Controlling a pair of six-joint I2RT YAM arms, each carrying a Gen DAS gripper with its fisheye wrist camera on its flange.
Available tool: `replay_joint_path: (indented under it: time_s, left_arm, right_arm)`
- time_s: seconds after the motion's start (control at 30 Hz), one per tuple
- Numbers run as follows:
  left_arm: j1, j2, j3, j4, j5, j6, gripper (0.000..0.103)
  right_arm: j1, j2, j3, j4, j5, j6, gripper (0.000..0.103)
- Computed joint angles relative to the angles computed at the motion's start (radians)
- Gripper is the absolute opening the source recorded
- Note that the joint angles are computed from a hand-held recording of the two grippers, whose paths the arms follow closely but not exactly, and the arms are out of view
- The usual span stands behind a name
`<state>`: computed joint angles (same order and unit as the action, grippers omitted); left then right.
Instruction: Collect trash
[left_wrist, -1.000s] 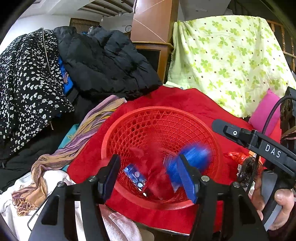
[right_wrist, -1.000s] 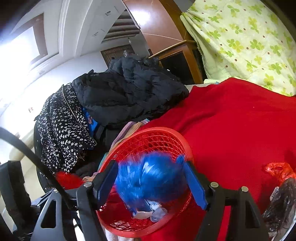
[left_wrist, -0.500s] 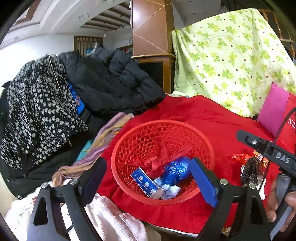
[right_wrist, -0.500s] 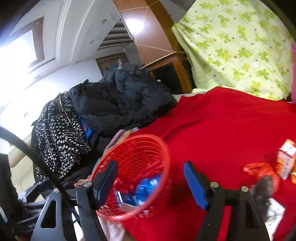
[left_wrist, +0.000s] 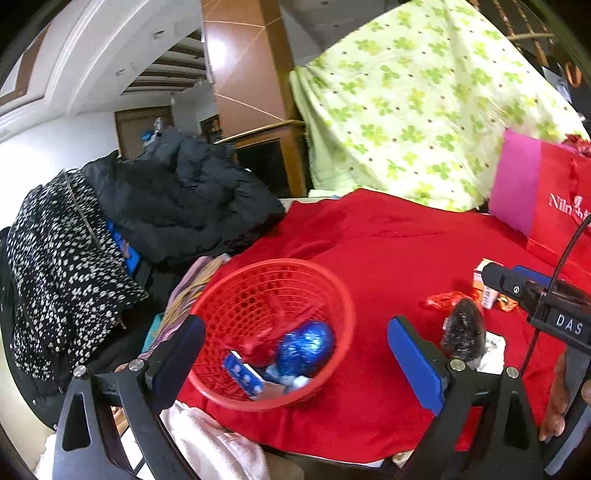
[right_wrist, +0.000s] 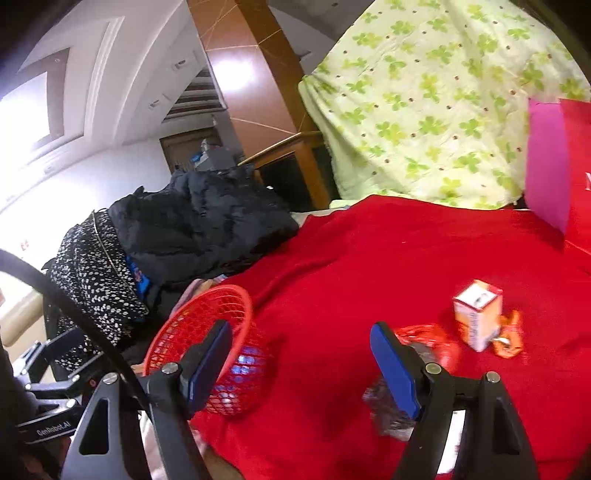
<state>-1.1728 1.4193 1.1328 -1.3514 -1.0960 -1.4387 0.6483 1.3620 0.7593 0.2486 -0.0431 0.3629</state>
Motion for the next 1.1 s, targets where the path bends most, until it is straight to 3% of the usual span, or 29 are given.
replay_joint_path:
  time_s: [0.37, 0.63, 0.83, 0.97, 1.1]
  left_arm:
    - [0.023, 0.128, 0.089, 0.142, 0.053, 0.153, 0.099]
    - [0.040, 0.193, 0.119, 0.270, 0.100, 0.308, 0.099]
    - [0.087, 0.175, 0.029, 0.496, 0.240, 0.446, 0.099]
    - [0.110, 0.198, 0.001, 0.567, 0.324, 0.461, 0.099]
    - [0.128, 0.225, -0.011, 0.611, 0.380, 0.470, 0.099]
  right_arm:
    - [-0.133, -0.097, -0.152, 0.029, -0.042, -0.058, 0.080]
    - [-0.262, -0.075, -0.216, 0.085, -0.127, -0.049, 0.080]
    - [-0.402, 0.009, -0.255, 0.171, -0.247, -0.041, 0.080]
    - [-0.490, 0.122, -0.261, 0.229, -0.354, -0.001, 0.080]
    - [-0.516, 0.244, -0.208, 0.193, -0.458, 0.000, 0.077]
